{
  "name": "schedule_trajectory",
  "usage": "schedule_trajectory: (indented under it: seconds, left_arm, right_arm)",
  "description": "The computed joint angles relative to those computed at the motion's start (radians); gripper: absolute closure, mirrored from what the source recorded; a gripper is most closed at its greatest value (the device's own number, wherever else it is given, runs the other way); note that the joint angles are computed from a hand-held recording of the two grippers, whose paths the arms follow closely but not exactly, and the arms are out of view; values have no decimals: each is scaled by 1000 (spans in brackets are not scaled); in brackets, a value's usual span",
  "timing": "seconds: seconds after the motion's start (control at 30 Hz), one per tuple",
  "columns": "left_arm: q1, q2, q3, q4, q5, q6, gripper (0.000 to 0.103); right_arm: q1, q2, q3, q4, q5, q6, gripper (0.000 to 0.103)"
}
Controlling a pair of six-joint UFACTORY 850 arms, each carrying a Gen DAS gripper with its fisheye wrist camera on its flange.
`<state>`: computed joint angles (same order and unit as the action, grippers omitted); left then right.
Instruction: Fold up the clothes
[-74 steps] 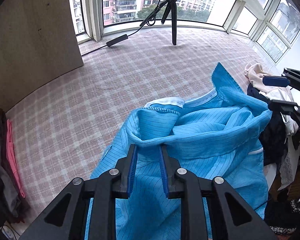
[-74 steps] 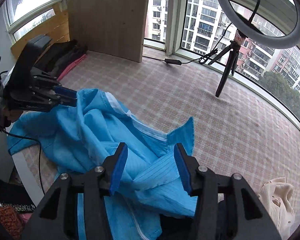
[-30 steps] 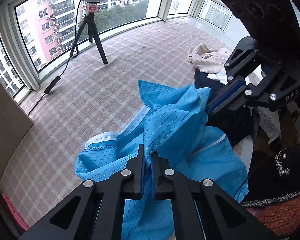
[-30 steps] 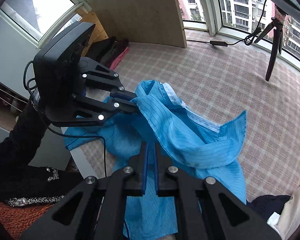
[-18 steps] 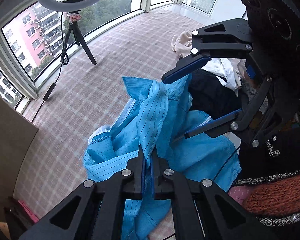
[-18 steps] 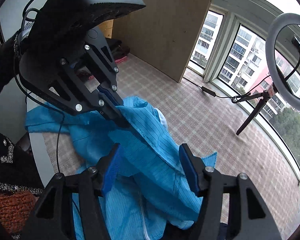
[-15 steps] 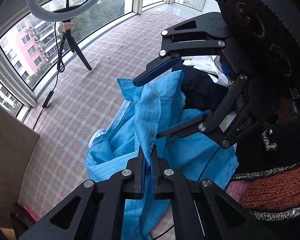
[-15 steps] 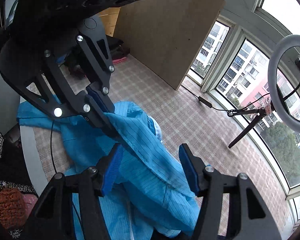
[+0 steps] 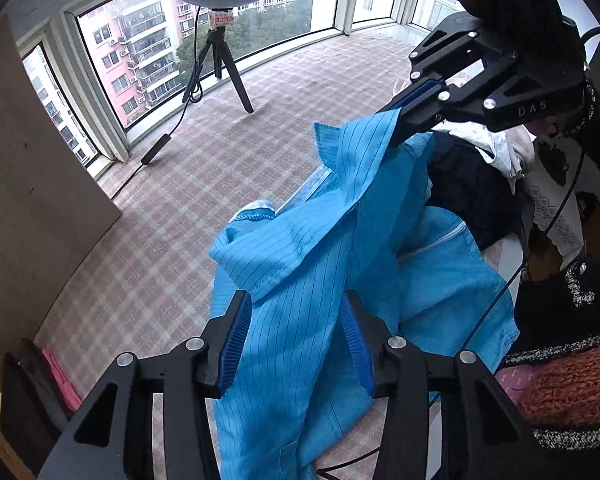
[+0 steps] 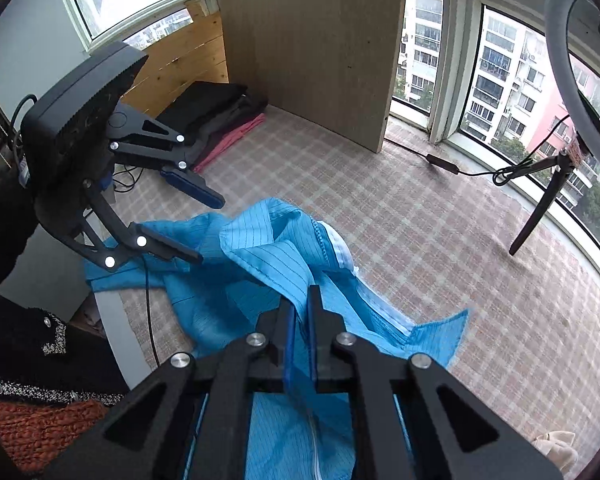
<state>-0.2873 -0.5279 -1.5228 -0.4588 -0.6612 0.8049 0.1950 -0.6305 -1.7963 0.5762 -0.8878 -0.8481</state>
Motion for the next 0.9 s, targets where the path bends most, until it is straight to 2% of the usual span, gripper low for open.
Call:
schedule_trajectory:
  seconds: [0.07,0.13,0.23,0.33,0.5,0.6,0.73,0.83,0.9]
  left_arm:
    - [1,9,61,-70,29,43,63]
    - [2,2,98,-165,13,98,102]
    - [3,-21,135,-286,-54,149,103]
    - [3,-12,181,-311,-107,166,100]
    - [23,17,174,-293,-65,80,93]
    - [5,-17,112,-238,-46,52,82]
    - [-19,-112,-14,-288,-90,52,81]
    - [-54,-176,-116,-280,-76,25,81]
    - [-71,-236,-213,-292,-116,-6,81]
  right_arm:
    - [-19,0,11,11,-30,36,98]
    - [-38,4,39,13,-61,88,99]
    - [-49,47,142,-50,-65,135,100]
    - [-63,96,264,-87,-39,165,100]
    - [-86,153,390,-47,5,160,100]
    - [-88,174,422,-99,11,194,100]
    - [-92,190,461,-95,24,216,100]
    - [-89,208,517,-88,7,208,100]
    - [-86,218,557,-94,5,218,100]
